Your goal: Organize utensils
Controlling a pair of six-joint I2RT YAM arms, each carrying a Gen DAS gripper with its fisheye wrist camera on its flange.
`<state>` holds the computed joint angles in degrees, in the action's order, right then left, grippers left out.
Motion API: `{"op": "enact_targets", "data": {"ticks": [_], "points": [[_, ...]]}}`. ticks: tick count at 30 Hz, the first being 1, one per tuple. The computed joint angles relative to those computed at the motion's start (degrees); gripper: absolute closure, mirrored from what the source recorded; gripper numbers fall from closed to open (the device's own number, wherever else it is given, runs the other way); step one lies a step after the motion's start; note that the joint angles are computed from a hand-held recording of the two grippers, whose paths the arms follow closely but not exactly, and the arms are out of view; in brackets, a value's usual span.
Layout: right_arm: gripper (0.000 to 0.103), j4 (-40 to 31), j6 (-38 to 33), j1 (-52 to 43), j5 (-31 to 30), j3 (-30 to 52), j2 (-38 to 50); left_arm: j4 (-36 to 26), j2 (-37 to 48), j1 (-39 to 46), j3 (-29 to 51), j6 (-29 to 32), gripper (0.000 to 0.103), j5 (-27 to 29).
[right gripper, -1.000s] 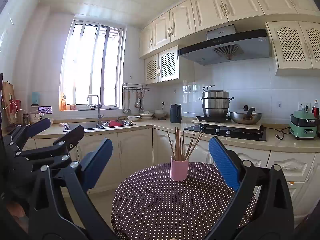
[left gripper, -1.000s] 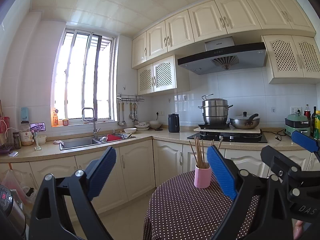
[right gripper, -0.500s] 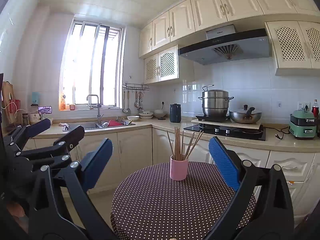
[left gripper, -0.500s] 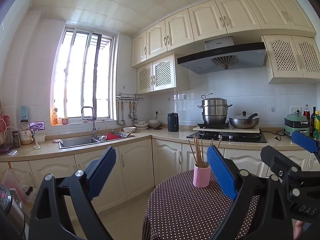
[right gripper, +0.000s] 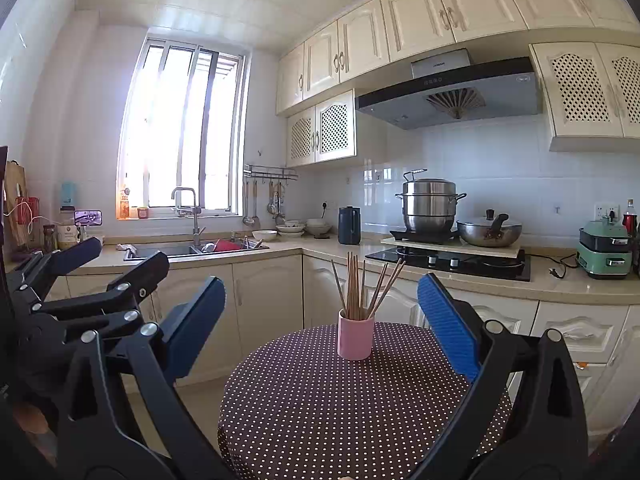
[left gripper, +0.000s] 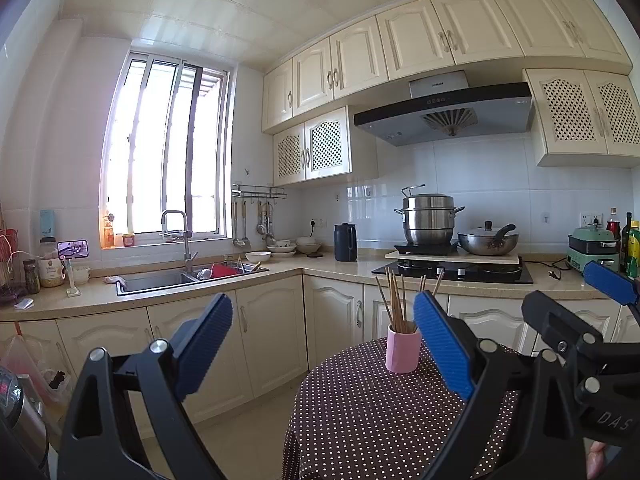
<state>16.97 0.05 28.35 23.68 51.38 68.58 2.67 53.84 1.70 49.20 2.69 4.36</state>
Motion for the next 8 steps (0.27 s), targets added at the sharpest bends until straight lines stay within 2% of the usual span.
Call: {"op": "enact_targets", "data": {"ticks": [8], "points": [[0.008,0.5,2.4,-3.8,-3.6,0.6,3.7,3.1,5.4,-2.6,0.1,0.5,0.013,-2.3]]}}
